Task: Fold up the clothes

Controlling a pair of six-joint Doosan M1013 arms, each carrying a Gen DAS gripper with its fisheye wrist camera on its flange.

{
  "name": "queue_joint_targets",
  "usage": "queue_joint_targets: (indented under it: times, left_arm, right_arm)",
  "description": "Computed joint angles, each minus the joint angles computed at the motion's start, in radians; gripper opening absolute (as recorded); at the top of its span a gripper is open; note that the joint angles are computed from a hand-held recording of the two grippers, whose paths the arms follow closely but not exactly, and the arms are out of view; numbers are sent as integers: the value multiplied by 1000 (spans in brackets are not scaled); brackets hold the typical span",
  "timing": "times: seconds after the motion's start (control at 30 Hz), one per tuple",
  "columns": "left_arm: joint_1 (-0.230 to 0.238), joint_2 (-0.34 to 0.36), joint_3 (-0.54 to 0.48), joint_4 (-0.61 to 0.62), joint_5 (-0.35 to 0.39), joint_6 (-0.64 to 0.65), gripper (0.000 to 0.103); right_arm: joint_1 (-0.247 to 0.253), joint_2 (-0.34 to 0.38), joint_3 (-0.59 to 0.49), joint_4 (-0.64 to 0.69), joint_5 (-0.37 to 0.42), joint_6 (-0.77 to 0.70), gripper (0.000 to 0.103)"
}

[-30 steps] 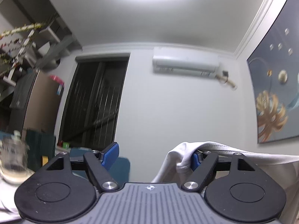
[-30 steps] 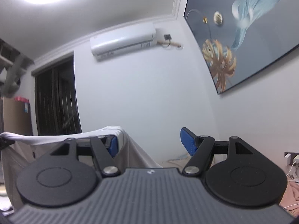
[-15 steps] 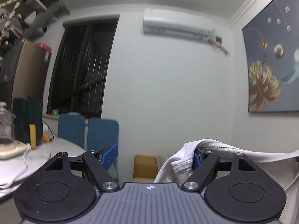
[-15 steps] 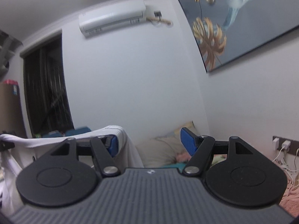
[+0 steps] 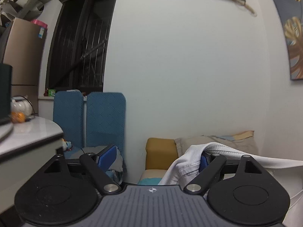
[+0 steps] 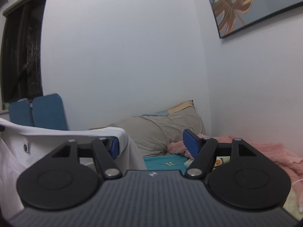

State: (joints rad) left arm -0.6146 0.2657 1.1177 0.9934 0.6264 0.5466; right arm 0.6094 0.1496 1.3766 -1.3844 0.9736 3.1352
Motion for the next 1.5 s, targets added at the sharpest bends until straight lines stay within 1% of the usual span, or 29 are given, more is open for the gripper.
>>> queue_joint_targets:
  times: [0.07,0.13,0.17,0.23,0.33,0.37,0.43,0.47,0.53,0.57,0.6,0.63,0.7,0.73,0.83,0.87,0.9,0.97,1.0,1.03,1.07,1.1,1.2,1.27,1.3,1.33,1.4,1.43,1.5]
  left_arm:
    - [30,88,-41,-68,-40,36,90]
    - [57,172,-84,-188,-70,110,90]
    - [65,212,-101,-238,-71,142,91]
    - [75,284,-130,-329,-54,209,91]
    - [81,363,-146,-464,-7,325,92]
    - [77,376,-131,-509,15,367,92]
    - [77,426,-178,-589,111,497,92]
    - [78,438,-190,-613,132,550,92]
    - [84,447,-201,-668,140,649,93]
    - [89,448,-205,-711,132,698,98]
    - [94,439,-202,-759,128,737,101]
    - [98,429,-196,-810,125,772,102]
    - [103,404,-174,-870,115,794,102]
    - [102,380,-137,-876,87,788,102]
    - [92,286,0,-860,-18,751,102]
    - [86,246,55,-843,-56,732,102]
    - [79,206,107,-796,-85,684,102]
    - [62,125,224,-608,-138,505,102]
    - [56,81,286,-549,-161,446,102]
    - [50,34,345,-512,-173,400,102]
    - [42,-9,393,-482,-166,369,102]
    - [36,-50,441,-450,-172,336,102]
    - [24,-177,569,-430,-198,272,102]
    - [14,-239,590,-487,-145,315,100]
    - [11,-269,599,-486,-138,316,100]
    - [7,-300,610,-480,-137,313,101]
    - [5,-343,620,-506,-137,366,102]
    - [3,-363,625,-519,-133,391,102]
    - [5,-401,651,-534,-154,403,102]
  right_arm:
    - [-62,49,2,23,-56,16,70]
    - [-118,103,1,78,-110,5,70]
    - [-143,130,-1,107,-136,-10,70]
    - [-186,182,-3,175,-186,-60,69]
    - [-226,247,-11,288,-221,-141,69]
    - [-236,263,-16,351,-229,-190,69]
    - [-259,291,-36,535,-249,-341,69]
    - [-271,297,-43,655,-270,-431,69]
    - [-295,311,-56,886,-294,-608,68]
    - [-301,310,-57,938,-309,-645,68]
    - [-302,307,-53,951,-326,-654,70]
    - [-300,298,-43,959,-348,-657,70]
    - [-293,272,-16,954,-387,-650,69]
    - [-289,258,-2,934,-403,-632,69]
    - [-252,198,62,769,-430,-480,69]
    - [-235,175,87,701,-433,-415,69]
    - [-214,150,115,621,-429,-338,69]
    - [-170,100,169,479,-401,-192,69]
    - [-145,73,196,428,-383,-130,69]
    - [-119,45,223,392,-364,-76,69]
    - [-92,18,247,366,-346,-35,69]
    - [-67,-8,267,358,-331,-13,69]
    - [13,-84,325,317,-274,50,69]
    - [71,-124,346,301,-211,80,69]
    - [98,-138,351,301,-180,90,69]
    - [122,-148,354,310,-153,93,69]
    - [168,-166,356,330,-101,92,70]
    - [185,-171,355,344,-88,71,70]
    - [219,-175,357,337,-59,25,69]
